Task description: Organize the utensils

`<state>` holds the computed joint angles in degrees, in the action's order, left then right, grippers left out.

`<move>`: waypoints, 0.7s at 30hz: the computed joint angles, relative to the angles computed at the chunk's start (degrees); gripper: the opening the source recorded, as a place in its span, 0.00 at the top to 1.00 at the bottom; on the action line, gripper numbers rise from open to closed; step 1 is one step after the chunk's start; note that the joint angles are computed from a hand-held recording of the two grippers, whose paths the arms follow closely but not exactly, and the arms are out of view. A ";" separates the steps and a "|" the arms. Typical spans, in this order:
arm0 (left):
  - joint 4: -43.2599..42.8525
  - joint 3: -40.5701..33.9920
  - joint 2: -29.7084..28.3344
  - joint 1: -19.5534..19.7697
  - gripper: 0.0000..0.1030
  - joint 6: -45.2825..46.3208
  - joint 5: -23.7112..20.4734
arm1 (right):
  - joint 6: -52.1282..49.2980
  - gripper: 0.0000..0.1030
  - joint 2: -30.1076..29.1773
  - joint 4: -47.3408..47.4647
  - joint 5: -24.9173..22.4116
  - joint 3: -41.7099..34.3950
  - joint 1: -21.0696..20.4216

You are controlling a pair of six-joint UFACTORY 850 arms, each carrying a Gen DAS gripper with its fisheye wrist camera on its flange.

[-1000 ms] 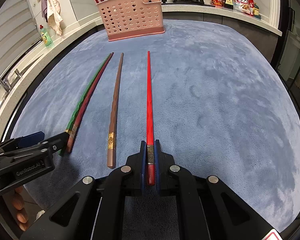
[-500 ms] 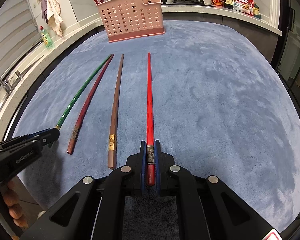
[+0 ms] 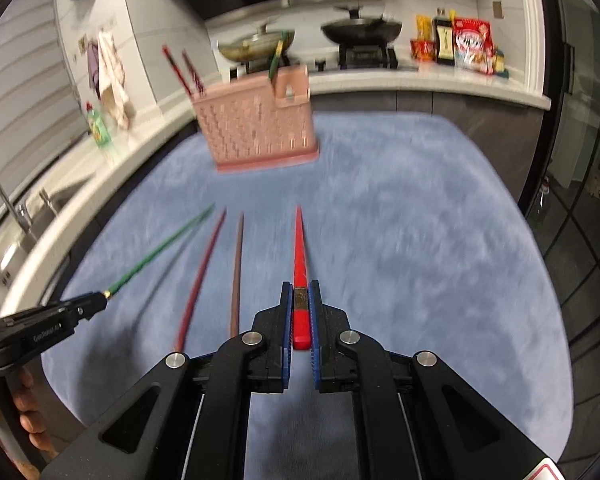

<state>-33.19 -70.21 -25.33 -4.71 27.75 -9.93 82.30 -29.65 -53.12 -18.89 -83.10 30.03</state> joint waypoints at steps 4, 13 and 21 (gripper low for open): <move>-0.50 -2.64 0.09 0.48 0.89 0.71 0.07 | 3.00 0.93 -0.12 -4.69 0.10 -3.01 -1.10; 1.71 -10.42 -1.84 1.22 0.93 -1.84 -0.03 | 4.39 0.93 -2.30 -8.04 0.20 -9.87 -3.38; 8.56 -17.42 -4.38 1.21 0.93 -8.17 -0.45 | 3.23 0.93 -3.94 -6.84 0.85 -13.67 -4.67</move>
